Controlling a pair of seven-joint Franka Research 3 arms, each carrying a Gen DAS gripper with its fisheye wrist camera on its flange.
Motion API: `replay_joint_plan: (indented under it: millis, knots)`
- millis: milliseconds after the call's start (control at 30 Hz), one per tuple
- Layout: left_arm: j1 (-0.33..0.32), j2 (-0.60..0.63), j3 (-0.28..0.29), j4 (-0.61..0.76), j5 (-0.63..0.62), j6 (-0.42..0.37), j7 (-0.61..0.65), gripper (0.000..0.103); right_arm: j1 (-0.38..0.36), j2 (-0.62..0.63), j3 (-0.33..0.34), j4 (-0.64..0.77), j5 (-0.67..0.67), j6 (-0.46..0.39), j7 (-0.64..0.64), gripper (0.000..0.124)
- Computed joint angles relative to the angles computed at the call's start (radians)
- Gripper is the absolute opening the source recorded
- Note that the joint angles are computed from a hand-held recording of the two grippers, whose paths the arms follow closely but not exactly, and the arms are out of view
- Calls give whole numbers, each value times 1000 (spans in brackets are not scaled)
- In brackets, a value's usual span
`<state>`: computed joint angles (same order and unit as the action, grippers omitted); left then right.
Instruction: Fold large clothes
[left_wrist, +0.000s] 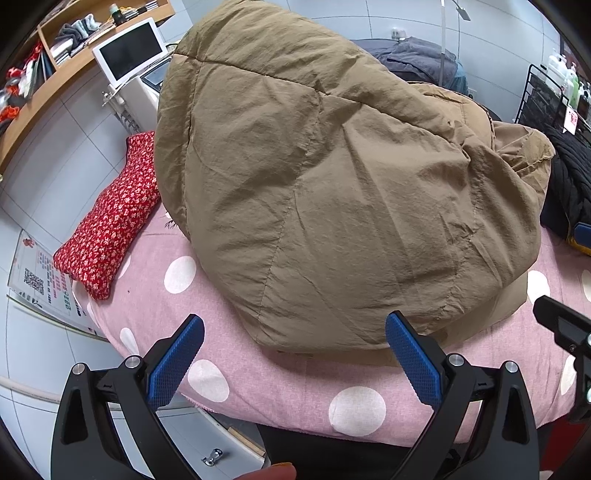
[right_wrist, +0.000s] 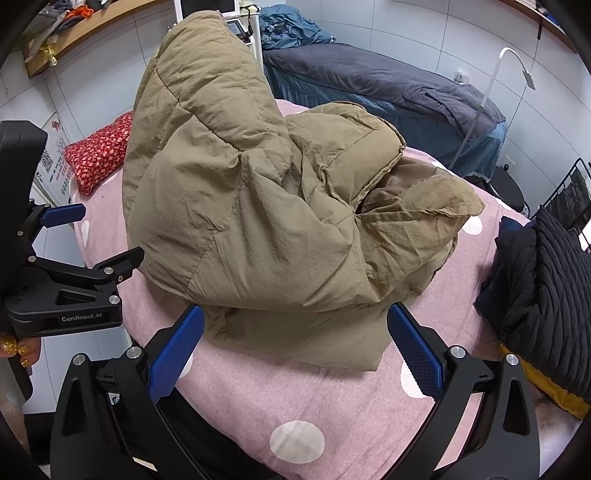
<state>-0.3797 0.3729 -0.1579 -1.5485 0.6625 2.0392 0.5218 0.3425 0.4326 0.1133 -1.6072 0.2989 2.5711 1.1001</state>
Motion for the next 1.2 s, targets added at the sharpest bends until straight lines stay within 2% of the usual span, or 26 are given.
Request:
replay_joint_plan:
  millis: [100,167,233,333,500,633,667,700,733,800,833,933,1000,1200]
  knots:
    - [12,-25,3,-31,6,38,-6,97,-34,9,34,15,71,3,-62,98]
    - [35,-53,3,-67,-6,95,-6,97,-62,27,61,46,134,-6,-124,98]
    - [69,-82,-2,-103,-50,166,2,97,-74,53,75,89,174,-23,-165,98]
    - [112,-110,-4,-141,-136,233,-7,97,-89,110,98,180,228,-72,-230,98]
    - [144,-132,-7,-198,-215,290,-33,96,-21,249,60,382,160,-134,-212,98]
    - [167,-158,-11,-264,-278,324,-42,96,15,319,44,470,98,-156,-188,98]
    - [172,-170,-12,-284,-288,333,-47,96,16,315,49,455,99,-143,-192,98]
    - [175,-184,-9,-302,-291,338,-59,96,9,300,63,421,111,-116,-212,92]
    - [175,-194,-7,-311,-281,336,-74,96,-2,286,79,395,127,-107,-238,75]
    - [170,-215,0,-321,-233,321,-119,96,-23,255,105,336,162,-108,-290,57]
    - [168,-229,3,-325,-199,312,-147,96,-28,229,110,287,177,-84,-315,43]
    - [166,-251,6,-313,-108,294,-209,96,-57,160,135,158,229,-63,-419,25]
    - [166,-256,5,-299,-48,290,-242,97,-85,110,149,66,281,-83,-487,20]
    - [159,-264,1,-216,134,247,-319,97,-70,-15,125,-180,319,-117,-626,16]
